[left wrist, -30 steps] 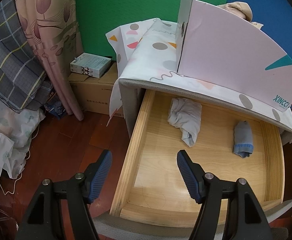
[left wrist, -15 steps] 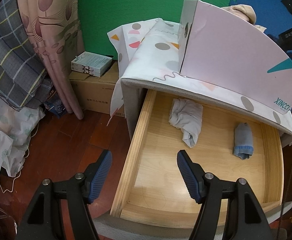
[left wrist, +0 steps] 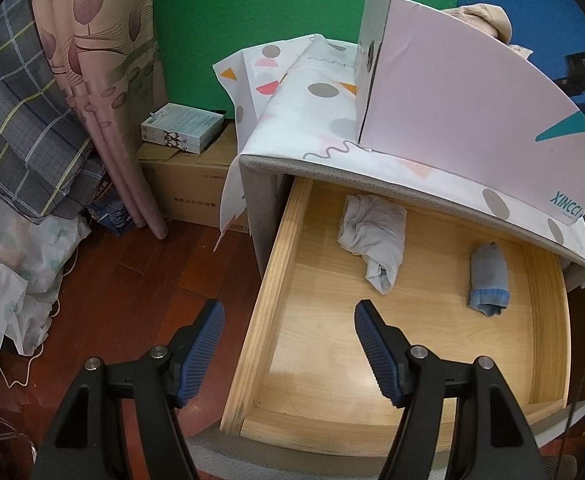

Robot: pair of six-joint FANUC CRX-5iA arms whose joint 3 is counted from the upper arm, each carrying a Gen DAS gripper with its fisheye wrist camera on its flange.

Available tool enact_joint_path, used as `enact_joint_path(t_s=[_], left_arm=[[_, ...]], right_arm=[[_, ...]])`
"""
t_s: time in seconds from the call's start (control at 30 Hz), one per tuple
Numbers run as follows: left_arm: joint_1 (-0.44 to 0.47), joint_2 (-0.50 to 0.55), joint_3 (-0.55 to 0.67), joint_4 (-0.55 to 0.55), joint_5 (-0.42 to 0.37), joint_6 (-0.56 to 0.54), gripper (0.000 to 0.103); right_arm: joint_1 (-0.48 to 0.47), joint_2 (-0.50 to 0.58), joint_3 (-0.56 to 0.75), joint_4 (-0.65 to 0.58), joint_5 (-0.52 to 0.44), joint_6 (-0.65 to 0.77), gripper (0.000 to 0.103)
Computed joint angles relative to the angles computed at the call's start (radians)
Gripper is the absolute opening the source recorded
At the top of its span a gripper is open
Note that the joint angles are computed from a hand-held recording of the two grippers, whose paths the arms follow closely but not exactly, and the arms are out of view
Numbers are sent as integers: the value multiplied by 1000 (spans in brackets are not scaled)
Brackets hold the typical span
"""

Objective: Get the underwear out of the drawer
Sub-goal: 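Lower the navy lace underwear into the box and open the right tool, then move the right tool back into the drawer toward the light blue sock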

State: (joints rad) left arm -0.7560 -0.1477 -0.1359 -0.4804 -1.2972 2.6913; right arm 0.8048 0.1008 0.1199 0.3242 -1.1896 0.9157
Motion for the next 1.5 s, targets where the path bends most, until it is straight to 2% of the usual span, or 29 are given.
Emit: enact_joint_path(t_s=[0.27, 0.53, 0.73, 0.9, 1.13, 1.5], left_arm=[[-5, 10, 9, -4, -16, 3, 70], [-16, 12, 15, -17, -30, 21, 70], [-22, -2, 10, -33, -41, 55, 70], [-17, -6, 6, -30, -40, 56, 70], [-14, -11, 0, -29, -34, 67, 70], [-5, -30, -18, -23, -22, 93, 70]], right_arm=[[36, -122, -97, 21, 14, -5, 57], [102, -290, -270, 13, 34, -53, 58], [130, -342, -385, -41, 24, -56, 59], [138, -308, -450, -95, 58, -23, 59], [154, -211, -479, -102, 108, -21, 59], [210, -94, -497, 25, 112, 130, 59]])
